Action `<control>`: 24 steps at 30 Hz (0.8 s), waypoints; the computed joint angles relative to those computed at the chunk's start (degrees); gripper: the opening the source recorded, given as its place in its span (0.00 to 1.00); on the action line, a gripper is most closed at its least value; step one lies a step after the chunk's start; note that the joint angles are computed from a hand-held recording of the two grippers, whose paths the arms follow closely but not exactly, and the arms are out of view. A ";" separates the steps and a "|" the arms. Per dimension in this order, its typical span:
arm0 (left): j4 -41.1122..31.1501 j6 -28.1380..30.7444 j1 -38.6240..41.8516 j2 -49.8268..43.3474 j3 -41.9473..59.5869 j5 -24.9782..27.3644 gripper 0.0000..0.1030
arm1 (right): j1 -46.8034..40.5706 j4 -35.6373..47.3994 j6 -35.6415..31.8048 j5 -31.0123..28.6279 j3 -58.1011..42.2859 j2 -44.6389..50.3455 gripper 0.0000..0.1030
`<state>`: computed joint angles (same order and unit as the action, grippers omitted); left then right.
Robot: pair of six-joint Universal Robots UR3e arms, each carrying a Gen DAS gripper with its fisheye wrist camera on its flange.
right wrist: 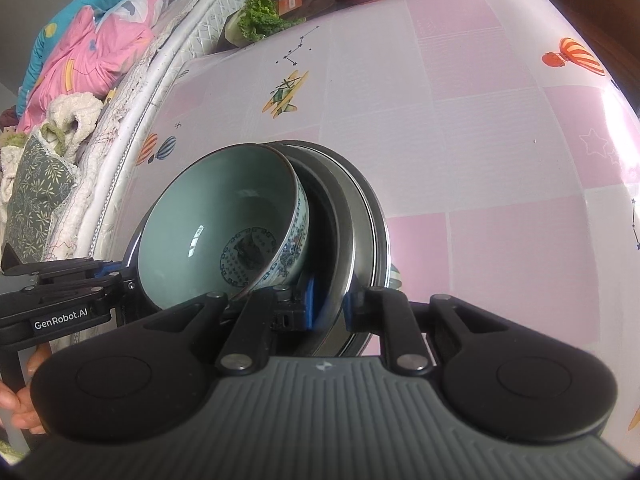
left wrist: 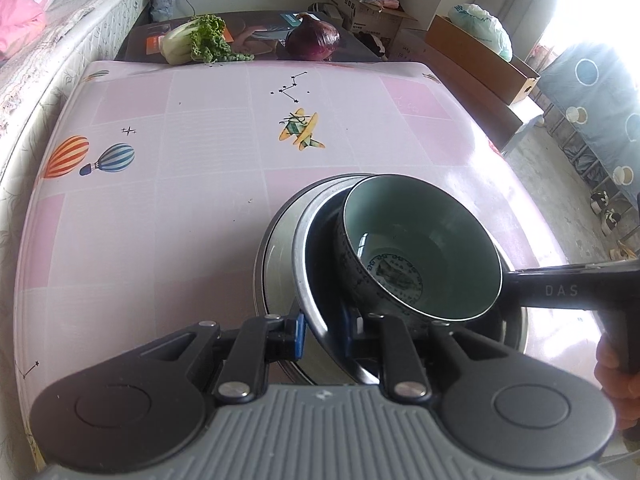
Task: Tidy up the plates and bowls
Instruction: 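Carry and lower the nested bowls with both tools onto the white plate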
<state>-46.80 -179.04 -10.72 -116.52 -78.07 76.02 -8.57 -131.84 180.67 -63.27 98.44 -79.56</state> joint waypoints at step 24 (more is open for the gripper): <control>11.72 0.83 2.72 10.73 -13.22 -0.49 0.63 | 3.72 -19.47 2.12 -8.03 11.15 -4.58 0.21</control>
